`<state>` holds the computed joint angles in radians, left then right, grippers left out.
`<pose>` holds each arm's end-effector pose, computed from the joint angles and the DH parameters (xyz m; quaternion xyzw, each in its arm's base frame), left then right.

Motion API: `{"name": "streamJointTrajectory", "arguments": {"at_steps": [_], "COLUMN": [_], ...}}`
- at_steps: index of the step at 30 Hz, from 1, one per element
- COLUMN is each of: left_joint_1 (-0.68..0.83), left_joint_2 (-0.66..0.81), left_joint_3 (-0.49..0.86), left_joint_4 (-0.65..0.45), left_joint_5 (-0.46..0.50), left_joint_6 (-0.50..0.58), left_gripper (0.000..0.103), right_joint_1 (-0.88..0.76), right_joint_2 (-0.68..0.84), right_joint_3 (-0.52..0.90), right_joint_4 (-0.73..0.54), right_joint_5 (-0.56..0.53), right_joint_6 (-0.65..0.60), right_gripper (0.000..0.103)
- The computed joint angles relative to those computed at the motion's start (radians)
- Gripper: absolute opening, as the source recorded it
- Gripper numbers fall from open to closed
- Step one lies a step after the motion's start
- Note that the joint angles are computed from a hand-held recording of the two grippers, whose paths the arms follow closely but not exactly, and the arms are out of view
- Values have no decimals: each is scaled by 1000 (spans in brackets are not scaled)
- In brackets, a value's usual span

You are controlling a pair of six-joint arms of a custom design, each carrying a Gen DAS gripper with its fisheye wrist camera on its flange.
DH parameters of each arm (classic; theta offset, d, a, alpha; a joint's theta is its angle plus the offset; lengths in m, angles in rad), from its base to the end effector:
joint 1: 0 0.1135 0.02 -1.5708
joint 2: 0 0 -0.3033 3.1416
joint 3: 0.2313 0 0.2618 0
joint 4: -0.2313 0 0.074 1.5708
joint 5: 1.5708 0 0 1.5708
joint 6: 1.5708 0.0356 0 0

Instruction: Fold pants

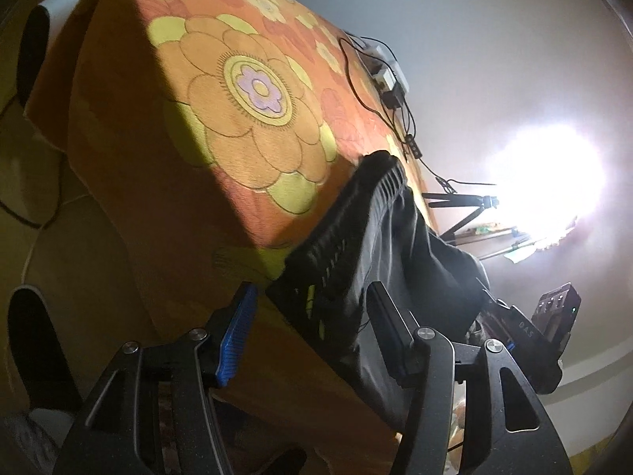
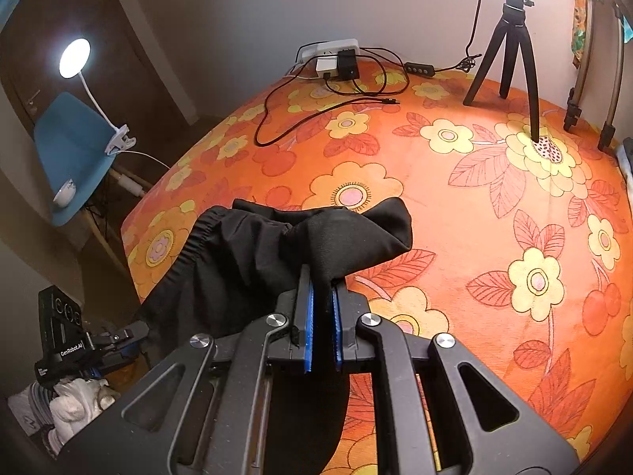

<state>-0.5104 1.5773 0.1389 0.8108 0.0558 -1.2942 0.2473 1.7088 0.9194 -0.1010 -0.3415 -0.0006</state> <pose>0.1768 -0.1013 0.1078 -0.3284 0.8278 -0.3718 0.2620 0.3378 0.0976 0.1917 -0.1711 0.9148 0.1994 0.3066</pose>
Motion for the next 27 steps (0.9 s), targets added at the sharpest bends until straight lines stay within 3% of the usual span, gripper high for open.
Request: {"name": "streamJointTrajectory", "arguments": {"at_steps": [5,12,26,27], "left_joint_1": [-8,-50,-48,-53], "left_joint_2": [4,-80,-38,-37], "left_joint_3": [6,-1,69,85], "left_joint_4": [10,-66,-92,-118], "left_joint_5": [-20,-70,-95,-108], "left_joint_6": [-8,-14,55,68], "left_gripper": [53,39,37,32], "right_joint_1": [0,-3,12,12], "right_joint_2": [1,7,22,24], "right_joint_3": [2,6,16,18], "right_joint_4": [0,0,4,4], "right_joint_5": [-4,-6,0,1], "right_joint_6": [6,11,21,22], "right_gripper": [8,8,8,8]}}
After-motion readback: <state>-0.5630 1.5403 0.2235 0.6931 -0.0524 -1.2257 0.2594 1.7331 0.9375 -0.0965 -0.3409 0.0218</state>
